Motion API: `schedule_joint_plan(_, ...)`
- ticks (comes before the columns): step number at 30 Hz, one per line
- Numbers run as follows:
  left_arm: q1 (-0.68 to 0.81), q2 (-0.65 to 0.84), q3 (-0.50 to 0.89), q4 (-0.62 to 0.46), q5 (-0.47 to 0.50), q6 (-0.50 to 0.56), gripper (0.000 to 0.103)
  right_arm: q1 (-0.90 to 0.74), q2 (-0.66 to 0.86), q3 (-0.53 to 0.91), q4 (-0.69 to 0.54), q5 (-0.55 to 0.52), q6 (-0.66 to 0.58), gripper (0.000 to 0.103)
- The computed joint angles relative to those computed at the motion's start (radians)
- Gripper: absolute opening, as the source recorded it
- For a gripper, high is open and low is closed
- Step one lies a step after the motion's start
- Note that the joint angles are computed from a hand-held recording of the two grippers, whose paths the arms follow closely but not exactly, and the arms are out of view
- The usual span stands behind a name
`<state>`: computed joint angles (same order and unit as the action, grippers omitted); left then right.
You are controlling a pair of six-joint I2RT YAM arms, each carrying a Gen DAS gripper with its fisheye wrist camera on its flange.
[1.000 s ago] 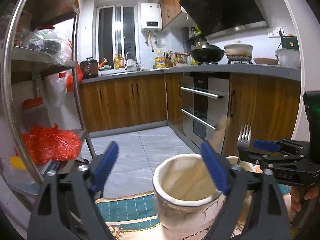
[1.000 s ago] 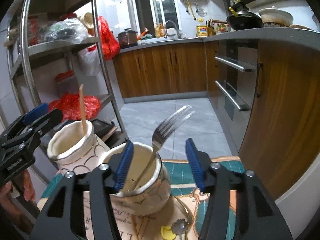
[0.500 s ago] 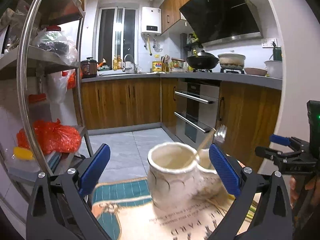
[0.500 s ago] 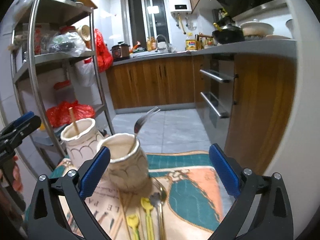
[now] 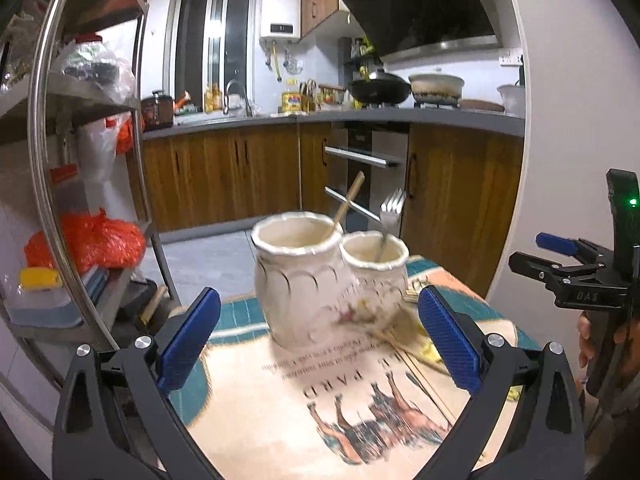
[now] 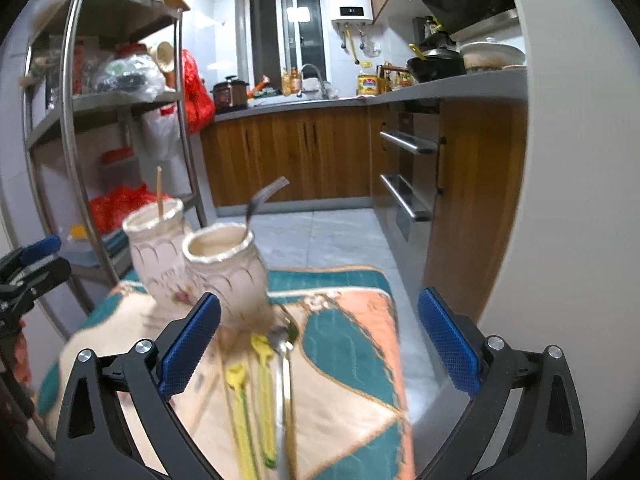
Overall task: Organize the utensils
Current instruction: 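Move both open tools back over the remaining utensils on the cloth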
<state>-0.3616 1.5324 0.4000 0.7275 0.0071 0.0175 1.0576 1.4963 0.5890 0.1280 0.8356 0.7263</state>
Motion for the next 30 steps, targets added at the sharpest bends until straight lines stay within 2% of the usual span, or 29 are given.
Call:
schedule_joint_plan(6, -0.041, 0.089, 0.036, -0.056, -0.027, -0.048, 0.098, 0.02, 0.012, -0.022, -0.094, 0.019, 0.049, 0.098)
schedule_joint_plan(14, -0.114, 0.191, 0.093, -0.115, -0.074, -0.052, 0.098, -0.044, 0.088, -0.023, -0.103, -0.143, 0.072, 0.098)
schedule_joint_plan(22, -0.164, 0.271, 0.15, -0.172, -0.097, -0.05, 0.098, -0.113, 0.216, 0.088, -0.118, -0.268, 0.023, 0.098)
schedule_joint_plan(30, -0.217, 0.362, 0.259, -0.314, -0.151, -0.058, 0.098, -0.104, 0.254, 0.102, -0.108, -0.286, 0.025, 0.098)
